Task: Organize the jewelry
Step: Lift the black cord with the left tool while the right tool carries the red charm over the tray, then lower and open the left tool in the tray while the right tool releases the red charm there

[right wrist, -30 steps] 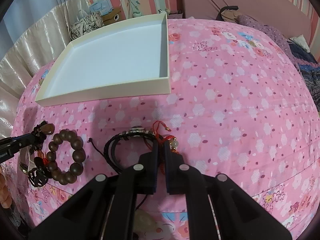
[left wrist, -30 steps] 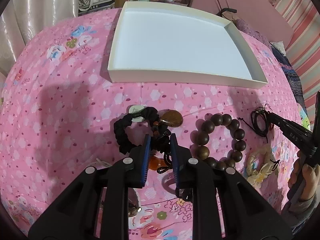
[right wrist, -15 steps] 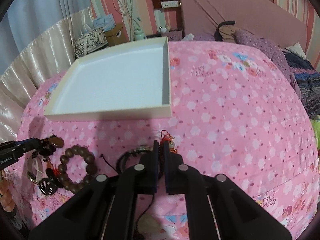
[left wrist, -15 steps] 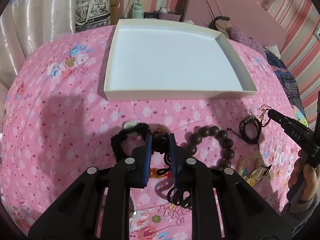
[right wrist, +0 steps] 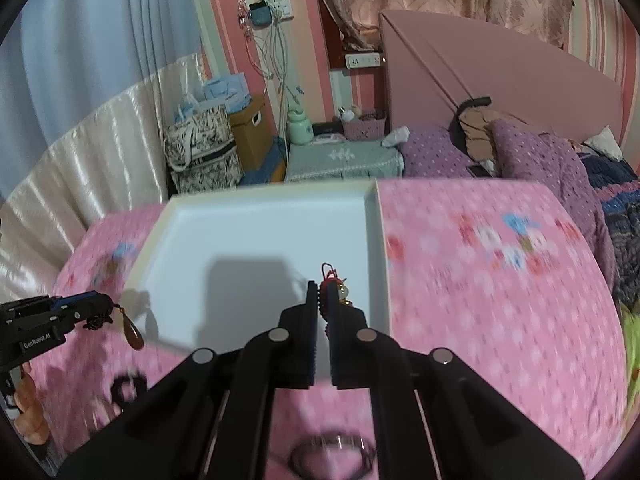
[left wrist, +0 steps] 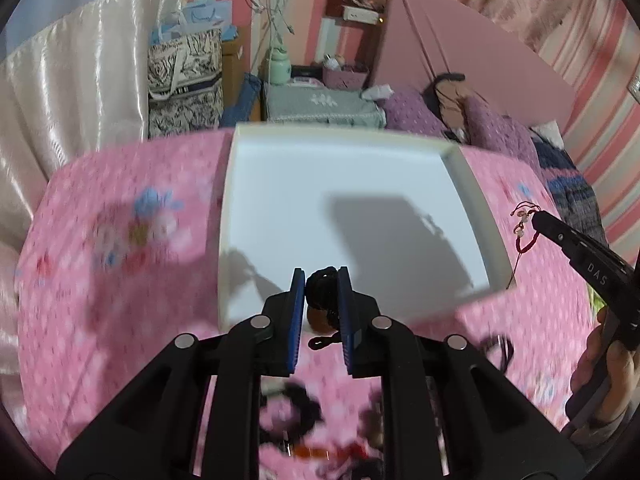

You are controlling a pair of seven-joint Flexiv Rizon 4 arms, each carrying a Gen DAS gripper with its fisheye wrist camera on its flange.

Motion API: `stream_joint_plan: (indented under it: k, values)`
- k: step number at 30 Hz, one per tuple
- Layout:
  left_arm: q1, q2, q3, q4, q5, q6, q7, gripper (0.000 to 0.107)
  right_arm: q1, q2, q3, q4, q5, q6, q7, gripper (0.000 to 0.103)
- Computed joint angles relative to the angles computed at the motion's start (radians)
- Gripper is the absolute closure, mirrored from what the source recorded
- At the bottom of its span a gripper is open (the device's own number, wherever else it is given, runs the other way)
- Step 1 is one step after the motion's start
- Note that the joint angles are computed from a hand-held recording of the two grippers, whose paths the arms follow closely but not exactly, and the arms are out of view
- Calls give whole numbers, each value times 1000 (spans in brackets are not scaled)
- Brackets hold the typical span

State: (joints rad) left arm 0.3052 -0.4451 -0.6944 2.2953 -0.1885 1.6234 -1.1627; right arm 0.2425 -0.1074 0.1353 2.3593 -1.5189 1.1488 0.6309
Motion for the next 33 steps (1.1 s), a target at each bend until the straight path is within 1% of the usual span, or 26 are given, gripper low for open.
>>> stream_joint_plan:
  k: [2,3,5,7,10,12,15,16,19,21,22,27,30,33]
  values:
    - [-87,-24,87,-70,0,-11,-4,92,-15,-43,-26,-47,-16,28,-20,99]
    - [-145,-41,146,-115,-2,-16,-7,92,-19,-65,-34,-70,-14,32,-32,99]
    - [-217,-77,217,-189,-14,-33,-8,92,-33,-104,-53,-106,-28,57,-38,99]
    - [-268,-120,264,-269,-29,-62,0,93,-54,-162,-79,-160,-59,102,-33,99]
    - [-321,-187,309,-376,-51,-109,24,92,-70,-220,-97,-214,-86,123,-32,99]
    - [-356,-218,343,-422,-64,-127,29,92,-79,-254,-107,-243,-78,128,-51,99]
    - [-430,-271,422,-505,-65,-145,17,93,-78,-293,-120,-272,-45,117,-97,99]
    - [-451,-286,446,-525,-62,-142,10,93,-77,-301,-126,-276,-49,119,-96,99]
    - [-460,-316,454,-549,-67,-147,6,93,-89,-333,-137,-281,-40,161,-95,99]
    - [-464,-330,459,-561,-68,-163,5,93,-81,-347,-140,-278,-16,152,-115,99]
    - [-476,-337,476,-569,-65,-167,-1,93,-77,-351,-143,-274,-10,149,-119,99]
    - [-482,-356,495,-583,-66,-190,-17,92,-71,-376,-155,-267,27,170,-133,99]
    - [-457,-361,468,-579,-73,-188,-6,92,-64,-385,-166,-268,35,183,-135,99]
    - [-474,-369,490,-595,-70,-188,-15,92,-59,-389,-174,-270,48,190,-144,99]
